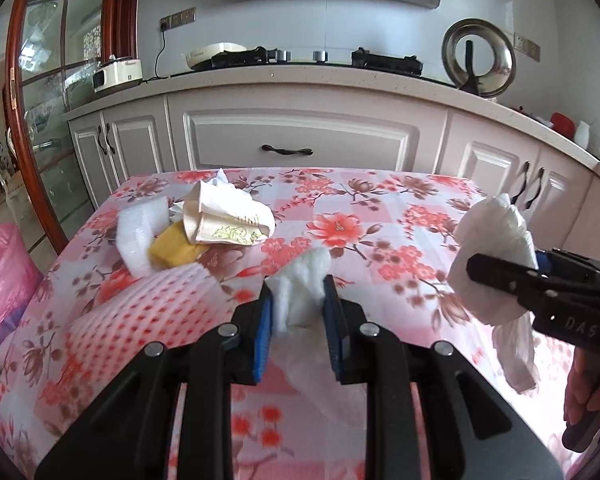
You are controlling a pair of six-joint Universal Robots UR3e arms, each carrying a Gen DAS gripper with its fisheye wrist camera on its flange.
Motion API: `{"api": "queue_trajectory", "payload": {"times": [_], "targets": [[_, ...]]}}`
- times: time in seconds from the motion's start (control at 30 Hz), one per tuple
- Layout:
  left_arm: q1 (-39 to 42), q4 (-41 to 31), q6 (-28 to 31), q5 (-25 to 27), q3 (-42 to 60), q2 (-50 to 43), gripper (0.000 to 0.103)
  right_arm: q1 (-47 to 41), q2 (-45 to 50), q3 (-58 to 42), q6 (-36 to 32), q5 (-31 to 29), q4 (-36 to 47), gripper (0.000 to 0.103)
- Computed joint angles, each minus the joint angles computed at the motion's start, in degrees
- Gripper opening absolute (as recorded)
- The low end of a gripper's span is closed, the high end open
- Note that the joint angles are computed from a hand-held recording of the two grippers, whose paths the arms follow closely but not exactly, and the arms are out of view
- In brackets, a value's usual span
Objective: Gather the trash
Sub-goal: 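Carry the white tissue and plastic bag over the pink trash bin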
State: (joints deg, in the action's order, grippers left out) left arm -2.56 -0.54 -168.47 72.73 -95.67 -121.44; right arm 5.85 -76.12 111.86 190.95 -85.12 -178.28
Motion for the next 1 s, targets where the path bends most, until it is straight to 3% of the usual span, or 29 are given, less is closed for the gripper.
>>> {"api": "queue_trajectory", "payload": {"times": [0.23,0.53,0.77,1.0], "targets": [[3.4,5.8,2.0,-3.2,-14.4,9.7,0.023,5.4,-4.5,3.2,1.8,-3.8,-0.4,0.049],[12.9,8.3,6.1,-13.2,-31.8,25.8,0.023,15.0,-5.9,-0.4,1.6,-10.5,3.2,0.049],[24.9,1.9,11.2,-21.6,-40.7,39.3,0.023,22.3,-1.9,-9.4,1.3,-14.3,7.1,0.049],[39.7,-10.4,19.0,-30.8,-45.9,52.6,0.023,27.7,7.5,-25.0,-0.9,-15.2,12.6,0.049]]}}
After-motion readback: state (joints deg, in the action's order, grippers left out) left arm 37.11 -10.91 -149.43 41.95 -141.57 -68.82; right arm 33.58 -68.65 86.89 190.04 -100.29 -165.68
